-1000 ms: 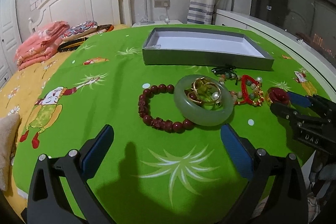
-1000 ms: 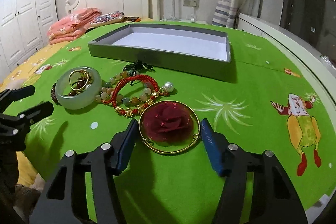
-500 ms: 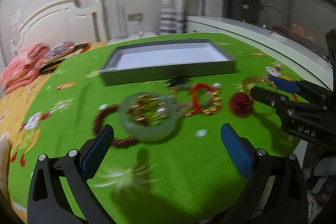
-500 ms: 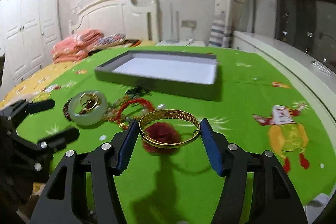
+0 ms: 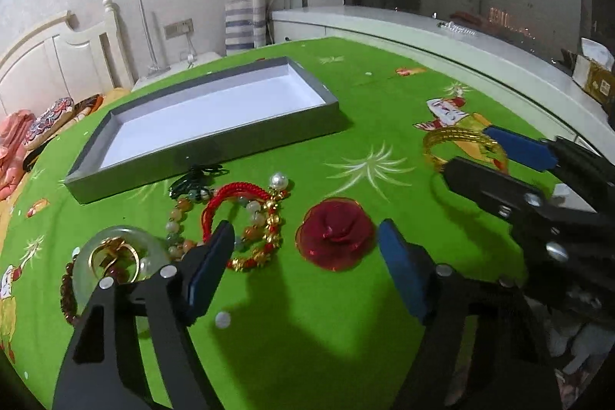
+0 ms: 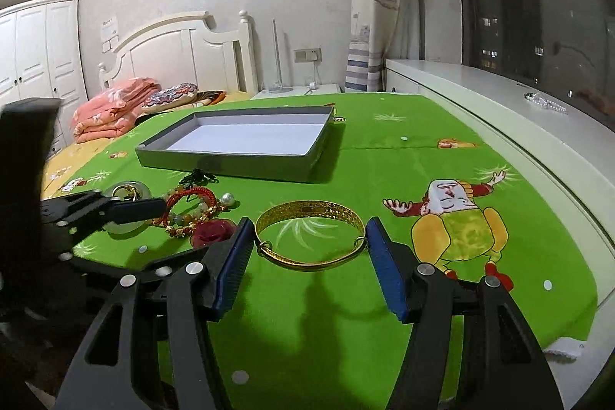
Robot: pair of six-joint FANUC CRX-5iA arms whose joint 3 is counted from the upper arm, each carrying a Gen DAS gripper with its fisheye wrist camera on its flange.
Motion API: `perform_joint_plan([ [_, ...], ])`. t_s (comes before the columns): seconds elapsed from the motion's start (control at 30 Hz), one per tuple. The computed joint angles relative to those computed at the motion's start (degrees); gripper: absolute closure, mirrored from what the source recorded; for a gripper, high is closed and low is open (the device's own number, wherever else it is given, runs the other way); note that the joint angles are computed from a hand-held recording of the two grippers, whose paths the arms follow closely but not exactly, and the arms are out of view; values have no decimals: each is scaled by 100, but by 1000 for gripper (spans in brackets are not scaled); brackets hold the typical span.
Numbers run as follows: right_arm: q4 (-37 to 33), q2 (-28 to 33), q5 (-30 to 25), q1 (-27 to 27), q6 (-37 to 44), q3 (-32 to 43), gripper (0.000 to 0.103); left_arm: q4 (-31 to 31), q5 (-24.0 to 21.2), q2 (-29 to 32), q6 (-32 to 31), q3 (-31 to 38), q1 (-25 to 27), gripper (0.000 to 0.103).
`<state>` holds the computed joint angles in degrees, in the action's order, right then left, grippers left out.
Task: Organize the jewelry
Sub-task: 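Carry the gold bangle into the grey tray with the right gripper while the left gripper grasps the red rose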
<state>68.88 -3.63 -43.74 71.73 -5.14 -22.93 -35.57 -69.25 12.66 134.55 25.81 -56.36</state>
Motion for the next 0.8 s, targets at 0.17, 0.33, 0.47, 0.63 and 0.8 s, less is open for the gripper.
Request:
perform_joint_plan([
  [0.17,32,-29,78,-28,-118,-69,45,20,-323,273,-24,327,48,32],
  [0.33,-22,-38,128,-53,-118,-84,45,-190,-779,641,140,792,-66,40],
  [0.47,28,-52,81,-18,-121,-85,45,-680,-1125,835,330,1033,-316,63],
  [0.63,32,-23,75,10,-59,-43,45,-658,-785,501,799,577,-296,64],
  [0.8,63,38,83,54,-6,33,45,-854,-443,55,1293,100,-380,64],
])
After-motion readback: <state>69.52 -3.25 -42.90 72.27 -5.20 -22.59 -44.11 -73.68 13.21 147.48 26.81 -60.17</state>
